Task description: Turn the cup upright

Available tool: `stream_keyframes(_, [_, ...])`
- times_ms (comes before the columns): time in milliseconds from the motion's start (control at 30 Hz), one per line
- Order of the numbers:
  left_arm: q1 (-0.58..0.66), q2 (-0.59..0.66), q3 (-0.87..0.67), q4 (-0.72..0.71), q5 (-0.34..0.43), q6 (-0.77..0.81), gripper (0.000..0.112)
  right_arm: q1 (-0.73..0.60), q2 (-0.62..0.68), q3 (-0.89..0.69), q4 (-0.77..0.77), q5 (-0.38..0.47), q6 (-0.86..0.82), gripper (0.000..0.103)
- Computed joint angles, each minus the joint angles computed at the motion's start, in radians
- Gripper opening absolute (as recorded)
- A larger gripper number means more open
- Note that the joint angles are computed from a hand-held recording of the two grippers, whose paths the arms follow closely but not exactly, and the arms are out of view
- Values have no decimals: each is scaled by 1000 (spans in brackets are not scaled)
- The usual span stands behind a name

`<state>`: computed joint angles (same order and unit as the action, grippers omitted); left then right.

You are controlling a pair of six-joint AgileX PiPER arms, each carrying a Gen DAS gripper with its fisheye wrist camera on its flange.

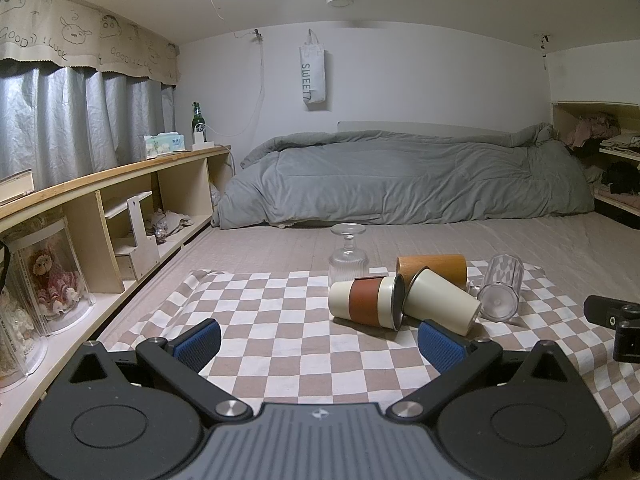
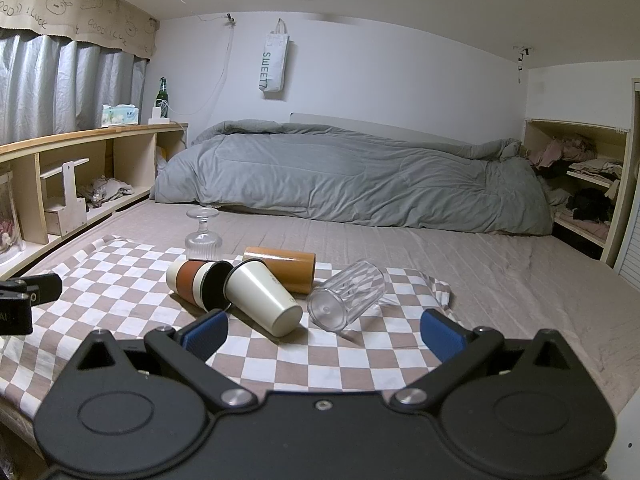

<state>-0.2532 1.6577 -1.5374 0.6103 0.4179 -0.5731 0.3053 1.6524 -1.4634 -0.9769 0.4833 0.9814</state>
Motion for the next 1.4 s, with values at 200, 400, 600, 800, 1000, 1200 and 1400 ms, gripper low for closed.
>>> stream_keyframes(200, [0,1,-1,-1,0,2,103,0,-2,2,-1,0,0,103])
stream_keyframes(400, [0,1,-2,-3,2,4,103,1,-3,2,0,2,-1,103])
stream_keyframes(600, [0,1,-2,-4,2,4,103,2,-3,2,0,3,-1,103])
stream_keyframes(800, [0,1,-3,-5,3,5,103,3,-4,3,-2,3,0,103])
stream_keyframes(1000, [1,2,-4,-12,1,12,103,-10,-4,9,3,-16,4,103])
stream_keyframes(1200, [-8,2,20,19,-18,-31,103,-67,54,-98,155,0,-148,103])
stream_keyframes(1400, [-8,37,-7,-24,-31,12,103,-148,222,-378,449,82,-427,103])
